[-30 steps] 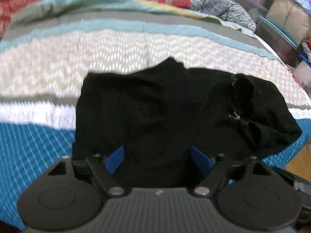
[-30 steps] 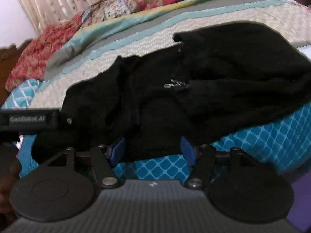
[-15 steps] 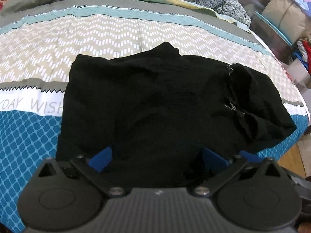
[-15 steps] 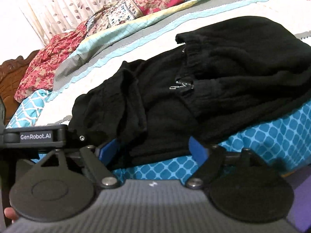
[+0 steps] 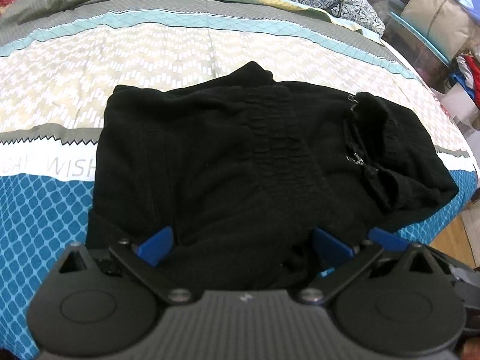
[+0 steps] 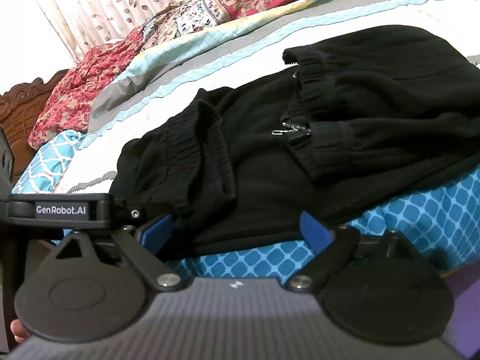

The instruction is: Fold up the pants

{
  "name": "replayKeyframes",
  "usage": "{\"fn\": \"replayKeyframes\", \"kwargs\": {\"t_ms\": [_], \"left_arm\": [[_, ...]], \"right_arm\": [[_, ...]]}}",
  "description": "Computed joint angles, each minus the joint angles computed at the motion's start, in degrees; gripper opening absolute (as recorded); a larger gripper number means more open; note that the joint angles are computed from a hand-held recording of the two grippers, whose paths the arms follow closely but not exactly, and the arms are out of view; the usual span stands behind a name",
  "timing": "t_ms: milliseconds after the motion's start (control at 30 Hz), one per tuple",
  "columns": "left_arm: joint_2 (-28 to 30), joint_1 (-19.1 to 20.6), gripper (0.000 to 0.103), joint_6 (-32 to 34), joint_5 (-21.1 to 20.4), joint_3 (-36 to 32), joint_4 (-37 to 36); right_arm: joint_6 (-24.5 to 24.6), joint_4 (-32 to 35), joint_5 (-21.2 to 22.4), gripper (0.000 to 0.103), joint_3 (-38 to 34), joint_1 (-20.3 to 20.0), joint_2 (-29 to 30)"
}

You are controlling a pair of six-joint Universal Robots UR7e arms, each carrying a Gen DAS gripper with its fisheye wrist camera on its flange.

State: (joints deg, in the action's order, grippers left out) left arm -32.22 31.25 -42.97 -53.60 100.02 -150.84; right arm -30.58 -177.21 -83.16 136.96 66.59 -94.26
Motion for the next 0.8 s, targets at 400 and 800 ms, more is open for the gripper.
{"fn": "replayKeyframes", "kwargs": {"t_ms": [400, 800], "left_arm": [[-0.63, -0.42, 0.103, 0.59, 0.62, 2.11, -3.87], [-0.13, -0.52, 0.103, 1.48, 0.99, 1.46, -2.95]], "right_arm": [[-1.47, 2.47, 1.52, 0.094, -0.64, -1.38, -1.01], [-3.66, 6.63, 2.00, 0.087, -0.99, -1.68, -3.77]]}}
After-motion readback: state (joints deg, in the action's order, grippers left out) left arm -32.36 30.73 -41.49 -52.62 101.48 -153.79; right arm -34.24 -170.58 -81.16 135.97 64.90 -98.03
